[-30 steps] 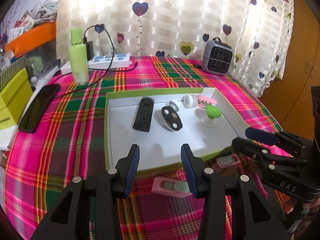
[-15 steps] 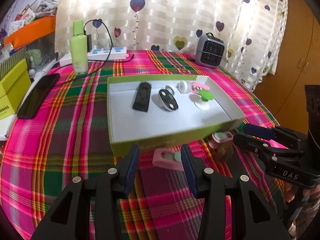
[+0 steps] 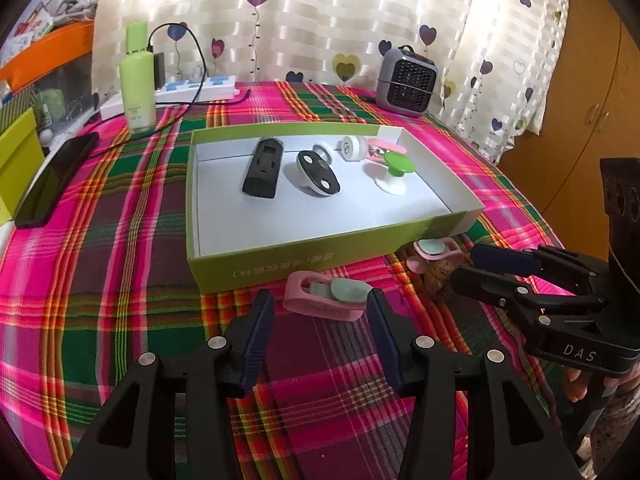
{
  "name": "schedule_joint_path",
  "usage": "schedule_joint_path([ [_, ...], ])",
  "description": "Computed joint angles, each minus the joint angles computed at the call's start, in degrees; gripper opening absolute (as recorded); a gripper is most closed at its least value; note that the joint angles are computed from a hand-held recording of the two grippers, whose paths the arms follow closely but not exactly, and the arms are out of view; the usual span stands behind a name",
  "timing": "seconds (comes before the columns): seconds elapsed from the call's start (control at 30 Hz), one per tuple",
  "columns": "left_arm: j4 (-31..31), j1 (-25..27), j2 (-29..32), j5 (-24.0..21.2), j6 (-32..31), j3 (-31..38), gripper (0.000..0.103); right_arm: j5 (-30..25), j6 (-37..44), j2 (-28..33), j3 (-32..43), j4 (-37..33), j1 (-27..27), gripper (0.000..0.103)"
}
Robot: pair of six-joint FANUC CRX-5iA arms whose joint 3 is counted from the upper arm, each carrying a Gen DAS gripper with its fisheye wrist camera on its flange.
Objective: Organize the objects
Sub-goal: 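Withdraw both grippers from the box toward the pink clips, then grasp a pink clip with left gripper while right gripper grasps a brown walnut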
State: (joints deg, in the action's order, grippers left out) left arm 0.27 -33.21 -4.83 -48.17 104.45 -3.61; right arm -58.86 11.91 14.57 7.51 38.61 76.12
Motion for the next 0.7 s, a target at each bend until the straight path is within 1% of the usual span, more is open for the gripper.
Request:
schedule_joint_path([
  [0.13,0.35,0.27,0.68,-0.03,-1.15,0.36,0.048,0.85,1.43,0.35,0.61,-1.78,-0.15,0.045],
  [0.43,1.97,0.77,2.01,0.34,-4.35,0.59,0.048,0.16,3.9,1.91,2.83,-4.5,-0.54,0.045],
  [0.63,8.25,1.96,1.69,2.31,-9.95,-1.88,0.048,-0.36,3.91,2.59,3.59,-4.21,-0.68,0.045],
  [0.7,12.13,2.7,1.34,3.34,-12.55,-3.52,0.048,-0.65,3.73,2.79,3.82,-4.02,-0.65,0.045],
])
